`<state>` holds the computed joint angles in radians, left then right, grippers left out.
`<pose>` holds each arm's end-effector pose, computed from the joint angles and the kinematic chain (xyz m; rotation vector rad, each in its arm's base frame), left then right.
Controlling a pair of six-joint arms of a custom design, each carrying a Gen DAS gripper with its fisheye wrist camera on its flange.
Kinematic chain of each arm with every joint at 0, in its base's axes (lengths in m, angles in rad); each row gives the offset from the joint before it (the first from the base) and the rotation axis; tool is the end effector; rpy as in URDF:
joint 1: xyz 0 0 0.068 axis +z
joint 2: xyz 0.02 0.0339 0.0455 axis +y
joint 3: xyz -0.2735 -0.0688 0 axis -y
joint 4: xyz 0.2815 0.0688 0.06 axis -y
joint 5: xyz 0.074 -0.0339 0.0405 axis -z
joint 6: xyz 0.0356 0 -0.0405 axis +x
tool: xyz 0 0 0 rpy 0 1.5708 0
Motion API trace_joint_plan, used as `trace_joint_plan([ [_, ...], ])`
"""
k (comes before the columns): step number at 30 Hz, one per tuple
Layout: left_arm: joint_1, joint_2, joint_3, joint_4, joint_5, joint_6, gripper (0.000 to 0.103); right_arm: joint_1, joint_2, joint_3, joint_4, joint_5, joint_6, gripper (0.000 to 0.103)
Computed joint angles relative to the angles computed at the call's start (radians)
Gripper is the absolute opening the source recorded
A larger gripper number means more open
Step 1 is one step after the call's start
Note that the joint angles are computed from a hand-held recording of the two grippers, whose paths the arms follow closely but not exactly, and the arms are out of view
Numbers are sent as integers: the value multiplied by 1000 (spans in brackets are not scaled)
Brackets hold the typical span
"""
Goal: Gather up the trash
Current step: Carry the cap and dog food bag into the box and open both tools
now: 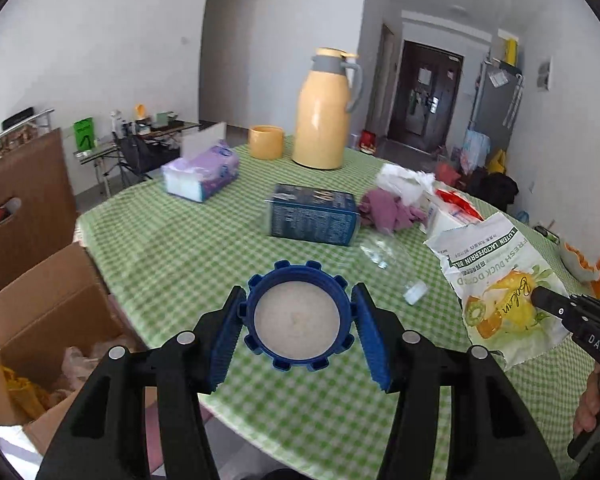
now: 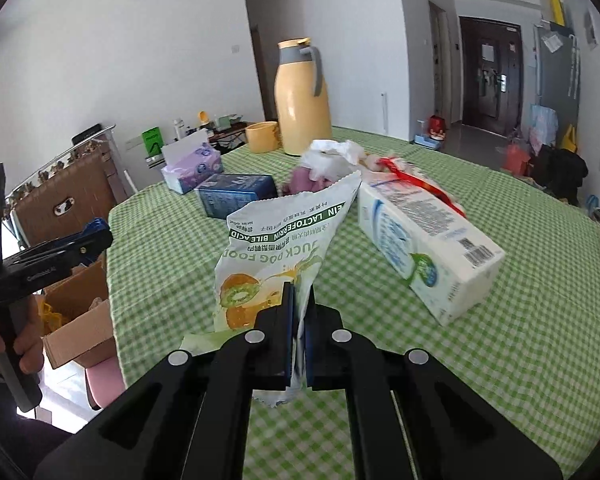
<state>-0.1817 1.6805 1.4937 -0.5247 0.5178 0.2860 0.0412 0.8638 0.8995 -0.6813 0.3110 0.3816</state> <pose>0.4071 -0.0927 0.3235 0.7725 2.0864 -0.5314 0.2080 -0.0023 0.3265 0.5362 2.1158 -0.1058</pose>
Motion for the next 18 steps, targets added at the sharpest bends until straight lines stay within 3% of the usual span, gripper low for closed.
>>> trace_joint_plan([
  [5,228,36,74,-14,31,10,52,164,295,170,131,-30,-43,4],
  [10,404,170,237,-52,40,-21,52,267,640,453,189,-108,-108,4],
  [13,476,265,349,-75,30,-33,52,307,855,674,157,-144,-150,4],
  [18,549,454,592,-158,18,-60,52,346,1214,1115,-2,-198,-206,4],
])
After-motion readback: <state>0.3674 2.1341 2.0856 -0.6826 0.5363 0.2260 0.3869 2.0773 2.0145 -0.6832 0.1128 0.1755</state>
